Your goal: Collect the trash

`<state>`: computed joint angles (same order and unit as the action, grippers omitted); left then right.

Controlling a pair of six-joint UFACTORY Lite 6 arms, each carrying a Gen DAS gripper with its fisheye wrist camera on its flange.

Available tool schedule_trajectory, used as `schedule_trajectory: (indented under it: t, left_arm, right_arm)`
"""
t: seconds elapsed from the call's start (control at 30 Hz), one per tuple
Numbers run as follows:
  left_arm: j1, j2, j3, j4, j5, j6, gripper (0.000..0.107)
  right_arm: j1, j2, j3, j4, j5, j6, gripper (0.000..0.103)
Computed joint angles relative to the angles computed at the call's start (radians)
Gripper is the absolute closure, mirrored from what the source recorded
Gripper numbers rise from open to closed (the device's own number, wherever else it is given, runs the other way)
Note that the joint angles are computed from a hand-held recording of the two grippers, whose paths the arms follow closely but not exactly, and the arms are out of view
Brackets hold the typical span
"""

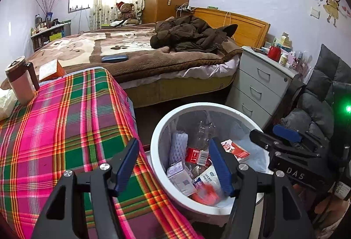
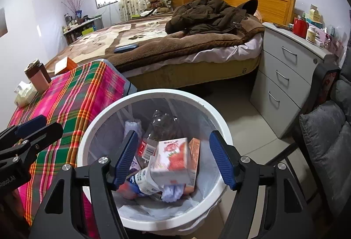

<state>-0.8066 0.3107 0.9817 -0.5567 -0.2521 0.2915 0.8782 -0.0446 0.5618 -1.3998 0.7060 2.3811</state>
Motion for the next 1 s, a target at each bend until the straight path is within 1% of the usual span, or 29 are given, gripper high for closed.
schedule_trajectory:
  t: [0.07, 0.2, 0.37, 0.47, 0.7, 0.8, 0.93, 1.0]
  left_arm:
    - [0.000, -0.022, -0.023, -0.021, -0.007, 0.014, 0.039]
    - [-0.009, -0.075, -0.075, -0.140, -0.033, 0.116, 0.034]
    - [-0.018, -0.175, -0.171, -0.269, -0.074, 0.221, 0.034]
    - [-0.037, -0.256, -0.247, -0.389, -0.133, 0.319, 0.034]
    - [-0.058, -0.461, -0.431, -0.599, -0.242, 0.442, 0.033]
    - [-0.074, -0.529, -0.490, -0.675, -0.284, 0.494, 0.033]
    - [-0.115, -0.608, -0.568, -0.784, -0.361, 0.556, 0.033]
    - [-0.131, -0.653, -0.611, -0.801, -0.382, 0.560, 0.033]
  right_arm:
    - [0.017, -0.010, -0.004, 0.006, 0.016, 0.009, 0.034]
    - [0.056, -0.006, 0.016, 0.022, 0.045, 0.009, 0.034]
    - [0.121, 0.006, 0.043, 0.027, 0.092, 0.027, 0.034]
    - [0.178, 0.016, 0.057, 0.017, 0.136, 0.073, 0.034]
    - [0.299, 0.070, 0.119, -0.010, 0.200, 0.121, 0.034]
    - [0.344, 0.101, 0.151, -0.015, 0.231, 0.128, 0.034]
    - [0.376, 0.140, 0.181, -0.029, 0.242, 0.141, 0.034]
    - [0.396, 0.162, 0.199, -0.033, 0.257, 0.145, 0.034]
